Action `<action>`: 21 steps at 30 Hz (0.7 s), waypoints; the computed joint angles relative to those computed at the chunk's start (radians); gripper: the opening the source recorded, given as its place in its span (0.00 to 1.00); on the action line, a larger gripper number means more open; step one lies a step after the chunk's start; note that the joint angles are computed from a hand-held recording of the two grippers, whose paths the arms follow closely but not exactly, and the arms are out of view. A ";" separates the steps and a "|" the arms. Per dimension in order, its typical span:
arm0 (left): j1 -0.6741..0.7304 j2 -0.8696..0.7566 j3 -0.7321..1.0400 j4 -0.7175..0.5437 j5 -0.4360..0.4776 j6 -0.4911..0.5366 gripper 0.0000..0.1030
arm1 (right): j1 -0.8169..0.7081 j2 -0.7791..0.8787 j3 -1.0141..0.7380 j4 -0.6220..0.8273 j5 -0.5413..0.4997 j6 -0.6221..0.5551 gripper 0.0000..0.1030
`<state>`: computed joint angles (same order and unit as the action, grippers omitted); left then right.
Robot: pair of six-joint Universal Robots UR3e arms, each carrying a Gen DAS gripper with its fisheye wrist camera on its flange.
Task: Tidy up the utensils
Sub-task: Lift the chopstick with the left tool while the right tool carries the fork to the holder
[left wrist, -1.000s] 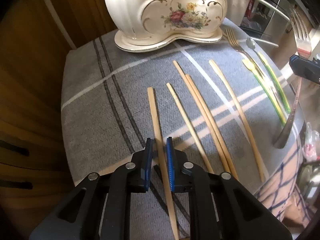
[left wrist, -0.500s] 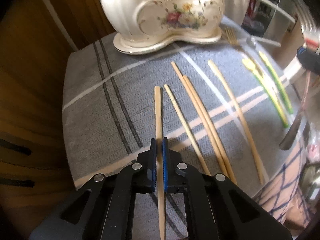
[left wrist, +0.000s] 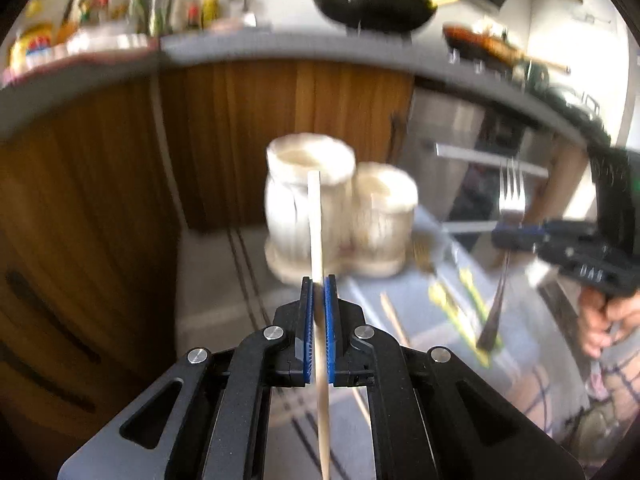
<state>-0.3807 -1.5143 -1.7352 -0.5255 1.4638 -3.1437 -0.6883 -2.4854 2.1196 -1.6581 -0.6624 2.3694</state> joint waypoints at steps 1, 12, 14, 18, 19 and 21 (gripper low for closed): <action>0.014 -0.008 0.018 0.023 -0.025 0.004 0.05 | 0.026 0.036 -0.011 -0.085 -0.009 0.052 0.02; -0.003 -0.430 0.620 0.126 -0.038 -0.046 0.05 | 0.305 0.497 -0.242 -0.744 -0.251 0.440 0.02; 0.012 -0.504 0.724 0.140 -0.056 -0.073 0.06 | 0.345 0.567 -0.293 -0.802 -0.297 0.472 0.02; 0.038 -0.616 0.830 0.230 -0.081 -0.146 0.06 | 0.409 0.723 -0.404 -0.892 -0.376 0.523 0.02; 0.039 -0.645 0.860 0.240 -0.076 -0.160 0.06 | 0.417 0.744 -0.416 -0.905 -0.387 0.527 0.02; 0.030 -0.706 0.908 0.263 -0.027 -0.179 0.06 | 0.444 0.800 -0.442 -0.943 -0.418 0.537 0.02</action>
